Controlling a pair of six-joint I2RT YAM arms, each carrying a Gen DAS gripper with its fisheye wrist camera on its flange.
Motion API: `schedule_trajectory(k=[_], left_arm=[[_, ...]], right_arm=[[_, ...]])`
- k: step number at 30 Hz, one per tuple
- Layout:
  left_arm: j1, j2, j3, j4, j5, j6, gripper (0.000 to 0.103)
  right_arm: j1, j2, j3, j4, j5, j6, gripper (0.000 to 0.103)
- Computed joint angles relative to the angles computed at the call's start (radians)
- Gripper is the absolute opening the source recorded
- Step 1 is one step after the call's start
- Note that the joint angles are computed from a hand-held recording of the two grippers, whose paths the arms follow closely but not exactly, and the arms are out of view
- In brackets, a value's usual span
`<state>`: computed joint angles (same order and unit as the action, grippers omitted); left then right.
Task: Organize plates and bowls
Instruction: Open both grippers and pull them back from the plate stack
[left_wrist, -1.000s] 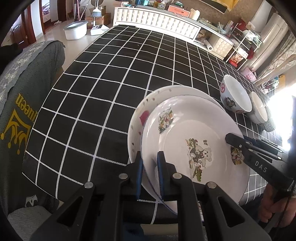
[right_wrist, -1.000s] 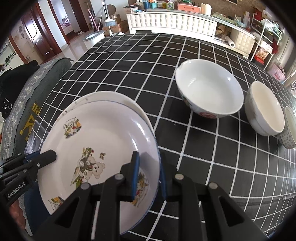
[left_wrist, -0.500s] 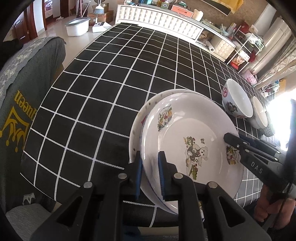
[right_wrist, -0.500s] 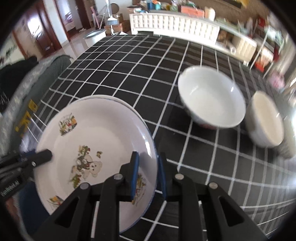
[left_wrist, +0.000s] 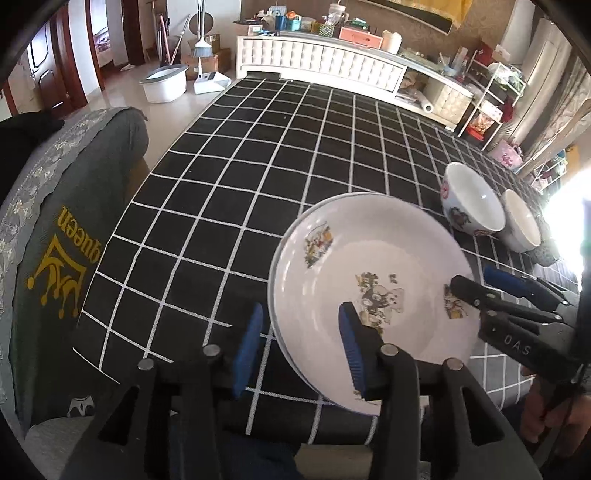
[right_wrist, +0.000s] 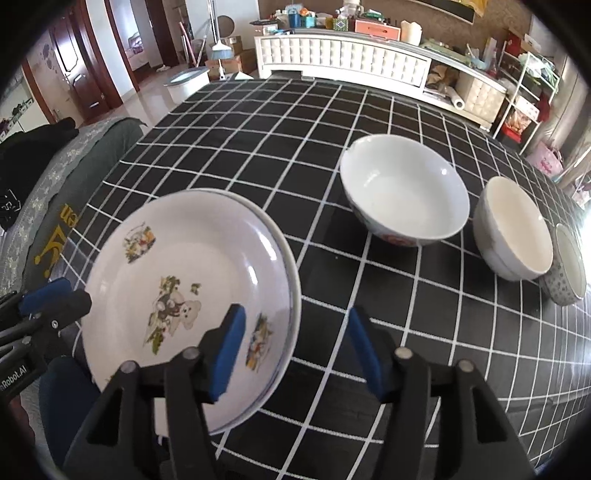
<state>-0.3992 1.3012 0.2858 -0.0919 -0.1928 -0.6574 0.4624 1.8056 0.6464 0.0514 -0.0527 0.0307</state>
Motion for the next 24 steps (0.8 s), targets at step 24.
schedule_trajectory(k=[24], left_arm=[[-0.355, -0.092, 0.289, -0.254, -0.189, -0.057, 0.060]], right_arm=[[-0.247, -0.494, -0.076, -0.214, -0.109, -0.120, 0.076]])
